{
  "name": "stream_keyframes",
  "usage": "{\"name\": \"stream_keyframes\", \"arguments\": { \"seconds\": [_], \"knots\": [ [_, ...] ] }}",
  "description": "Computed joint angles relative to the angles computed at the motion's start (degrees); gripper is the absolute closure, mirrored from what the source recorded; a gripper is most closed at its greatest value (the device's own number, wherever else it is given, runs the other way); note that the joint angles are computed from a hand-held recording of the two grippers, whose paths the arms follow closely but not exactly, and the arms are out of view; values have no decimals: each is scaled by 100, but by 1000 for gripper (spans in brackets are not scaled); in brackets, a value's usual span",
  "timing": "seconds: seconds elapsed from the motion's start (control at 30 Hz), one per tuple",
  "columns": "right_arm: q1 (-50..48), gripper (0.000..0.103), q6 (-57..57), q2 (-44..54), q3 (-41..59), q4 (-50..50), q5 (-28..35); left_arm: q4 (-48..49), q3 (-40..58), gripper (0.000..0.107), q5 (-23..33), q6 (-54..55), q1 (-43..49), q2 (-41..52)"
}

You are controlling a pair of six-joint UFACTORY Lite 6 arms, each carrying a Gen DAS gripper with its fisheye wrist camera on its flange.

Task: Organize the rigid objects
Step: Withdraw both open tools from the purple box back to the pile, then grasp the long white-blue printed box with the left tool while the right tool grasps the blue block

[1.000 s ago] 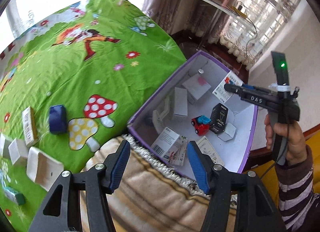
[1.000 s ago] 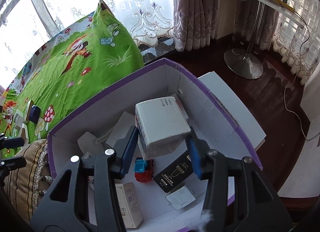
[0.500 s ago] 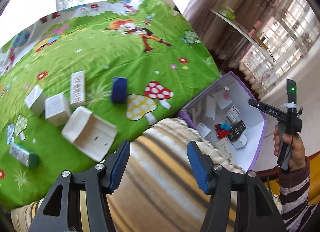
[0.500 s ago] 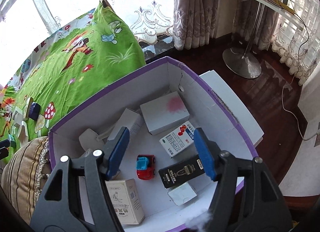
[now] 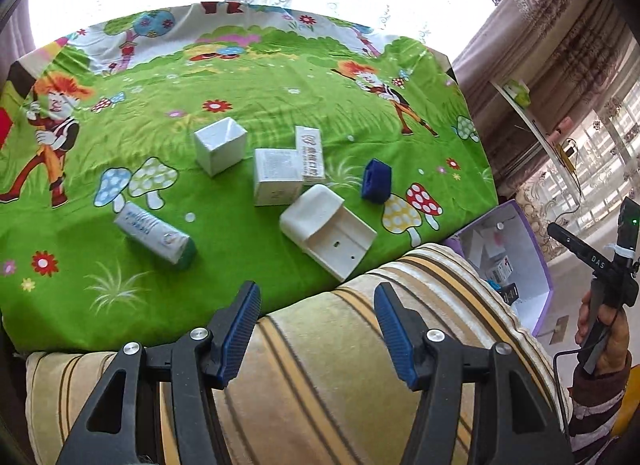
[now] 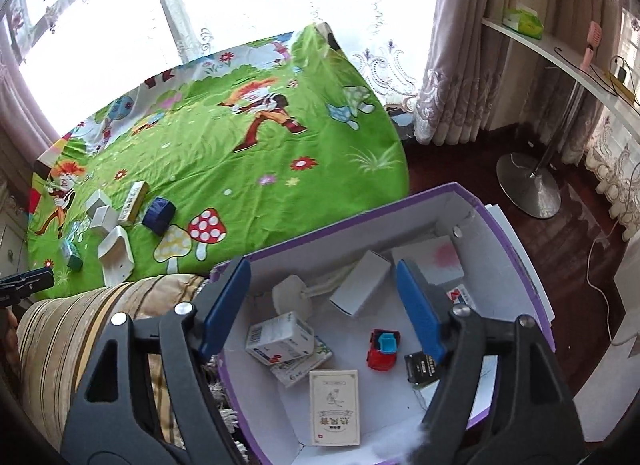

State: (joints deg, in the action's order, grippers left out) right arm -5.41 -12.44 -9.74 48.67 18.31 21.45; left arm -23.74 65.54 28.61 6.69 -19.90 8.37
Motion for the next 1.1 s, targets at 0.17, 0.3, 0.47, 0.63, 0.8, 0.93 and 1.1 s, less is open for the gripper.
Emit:
{"name": "stream_keyframes", "arguments": {
  "seconds": [0.17,0.3,0.47,0.63,0.8,0.93,1.1],
  "knots": [
    [651,25,918,239,300,-614,-39,-365,-498,47,30,501,703,-378],
    [1128,25,1703,552,604,-1227,-6,-488,-647,47,75,800,1141,-454],
    [1650,25,2424,1103,1093,-1830,113,-106,-454,42,30,698,1388,-165],
    [2086,24,2763,1798,1756,-2303,239,1189,137,27,-33,149,1253,486],
    [2328,24,2472,2718,2667,-2136,427,2051,982,25,167,-63,1155,1342],
    [2496,24,2099,3495,3520,-1981,670,2414,1466,25,285,60,1031,1853],
    [2588,24,1837,4489,4693,-1685,1060,2456,1905,25,374,381,1013,2281]
  ]
}}
